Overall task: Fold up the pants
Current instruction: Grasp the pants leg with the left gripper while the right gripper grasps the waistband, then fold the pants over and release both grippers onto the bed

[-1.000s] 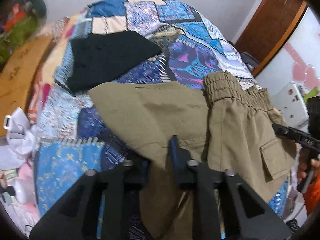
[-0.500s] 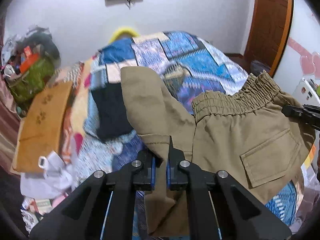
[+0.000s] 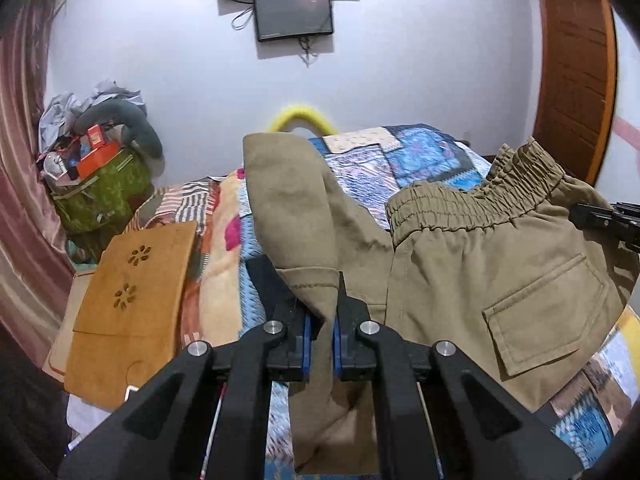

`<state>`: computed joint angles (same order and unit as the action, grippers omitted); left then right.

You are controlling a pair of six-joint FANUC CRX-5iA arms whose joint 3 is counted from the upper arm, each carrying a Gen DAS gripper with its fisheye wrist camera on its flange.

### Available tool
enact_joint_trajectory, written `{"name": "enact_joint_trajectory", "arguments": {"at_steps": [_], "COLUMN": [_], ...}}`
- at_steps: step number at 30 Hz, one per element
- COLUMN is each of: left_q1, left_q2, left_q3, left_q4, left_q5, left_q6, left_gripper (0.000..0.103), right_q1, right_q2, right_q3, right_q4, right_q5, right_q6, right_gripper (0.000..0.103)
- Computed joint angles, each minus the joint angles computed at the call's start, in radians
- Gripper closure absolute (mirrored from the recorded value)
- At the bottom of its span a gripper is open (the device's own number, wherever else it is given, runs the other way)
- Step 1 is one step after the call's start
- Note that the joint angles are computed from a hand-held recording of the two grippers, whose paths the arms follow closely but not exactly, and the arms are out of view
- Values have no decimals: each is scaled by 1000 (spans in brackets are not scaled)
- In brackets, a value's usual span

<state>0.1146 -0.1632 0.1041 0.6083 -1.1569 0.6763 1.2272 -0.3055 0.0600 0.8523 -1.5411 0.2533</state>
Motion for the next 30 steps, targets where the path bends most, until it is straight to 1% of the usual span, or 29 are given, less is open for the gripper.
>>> {"name": "enact_joint_trajectory", "arguments": {"at_steps": [7, 12, 15, 20, 22, 23, 24, 25, 26, 27, 29, 30], "left_q1": [-40, -68, -76, -86, -86, -87, -90, -97, -101, -100, -93, -93], "left_q2": [133, 229, 295, 365, 396, 417, 429, 442, 450, 461, 472, 470], "left_q3": [69, 114, 149, 170, 182, 199, 212, 229, 238, 250, 259, 260], "left_q4": [-73, -153, -178, -233, -251, -276, -303, -350, -376, -392, -401, -414], "left_q5": [98, 154, 141, 128, 95, 67, 52, 38, 30, 12, -10, -12], "left_q6": [66, 130, 166, 211, 222, 245, 271, 316, 344, 369, 388, 392], "left_gripper": [95, 95, 95, 95, 94, 94, 91, 85, 82, 76, 67, 56], "right_q1": [-199, -296, -349, -422, -438, -441, -443, -445, -441, -438, -442, -442], "right_q2": [92, 174, 220, 282, 303, 307, 312, 321, 323, 320, 314, 308], "right_q3": [37, 64, 84, 114, 124, 123, 122, 127, 123, 118, 124, 127], "right_q4": [-108, -177, -228, -334, -370, -383, -395, -408, -406, -403, -427, -439], "right_q5": [162, 234, 260, 260, 245, 239, 233, 216, 203, 197, 188, 183], "right_q6": [123, 212, 261, 313, 322, 325, 328, 331, 321, 307, 287, 280], "right_gripper": [95, 95, 94, 94, 94, 94, 93, 92, 91, 85, 79, 75]}}
